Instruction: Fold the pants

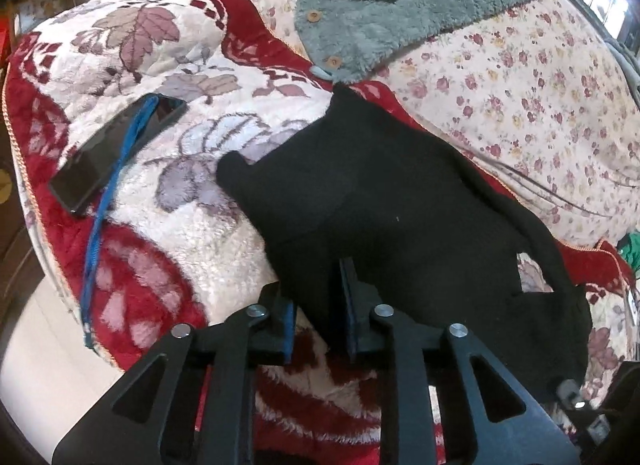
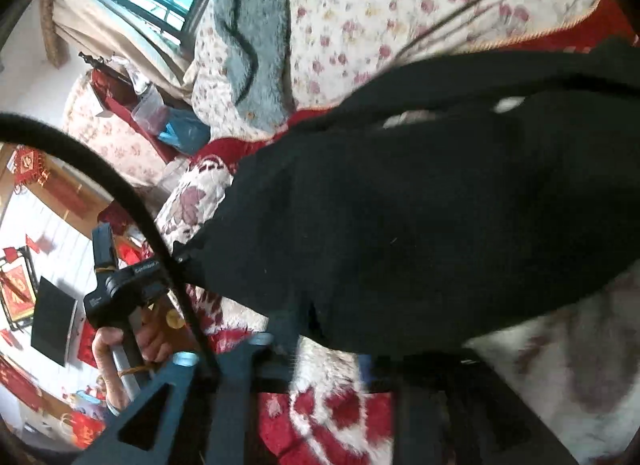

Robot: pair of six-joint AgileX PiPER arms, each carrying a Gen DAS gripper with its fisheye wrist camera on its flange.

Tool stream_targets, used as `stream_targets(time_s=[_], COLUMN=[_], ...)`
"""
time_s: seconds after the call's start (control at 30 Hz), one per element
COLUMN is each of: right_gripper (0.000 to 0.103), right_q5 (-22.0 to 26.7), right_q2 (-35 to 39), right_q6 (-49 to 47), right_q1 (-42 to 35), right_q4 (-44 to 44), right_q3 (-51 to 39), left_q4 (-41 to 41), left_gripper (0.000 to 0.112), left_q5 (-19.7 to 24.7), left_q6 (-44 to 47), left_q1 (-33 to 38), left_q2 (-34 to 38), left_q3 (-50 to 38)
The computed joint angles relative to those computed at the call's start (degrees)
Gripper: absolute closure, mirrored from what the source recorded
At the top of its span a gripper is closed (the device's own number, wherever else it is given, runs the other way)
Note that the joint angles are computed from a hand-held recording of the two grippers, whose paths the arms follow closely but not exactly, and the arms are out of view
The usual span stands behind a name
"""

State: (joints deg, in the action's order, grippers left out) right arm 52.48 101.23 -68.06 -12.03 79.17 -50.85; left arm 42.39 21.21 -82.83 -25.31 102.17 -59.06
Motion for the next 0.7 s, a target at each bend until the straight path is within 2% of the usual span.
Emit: stream_targets(time_s=[0.07,0.13,0.23,0.33,0.43,0.53,0.7], right_gripper=[0.056,0.056,0.056,0.056,0.056,0.056,0.056], right_q5=[2.2,3.7,2.0,0.3,0.6,1.5,4.3], right_q2=[-1.2,-3.0,-4.6,-2.8,2.0,6.9,17.1], right_q6=[-0.2,1.0,2.0,5.5,8.6,12.7,17.0], right_q1=[-3.7,-8.7,-15.5,-22.0,-26.0,-26.6,-26.0], right_q4=[-0.9,-3.7,-7.2,-11.3,-13.6,-15.2,-10.5], right_q3=[0.3,0.6,0.7,-1.6,-5.8,-10.9,-19.9], left_q4=[1.1,6.3,13.1,12.1,7.2,3.0,-2.7], left_gripper=[0.088,0.088,0.088,0.088,0.088,0.088,0.088], left_q5=[2.9,6.5,11.1,11.3,9.3,8.7,9.3], left_q6=[-1.0,-6.8,-13.3,-11.0,-5.1,0.0,7.1], left_q1=[-0.6,-2.2,-5.5,-7.1,-8.5,-10.7,-14.6], left_q2=[-1.6,-3.9,-7.4,-8.7,-7.6,-4.1,2.8], left_q3=[0.4,1.6,3.4,2.9,0.6,-3.5,-11.1])
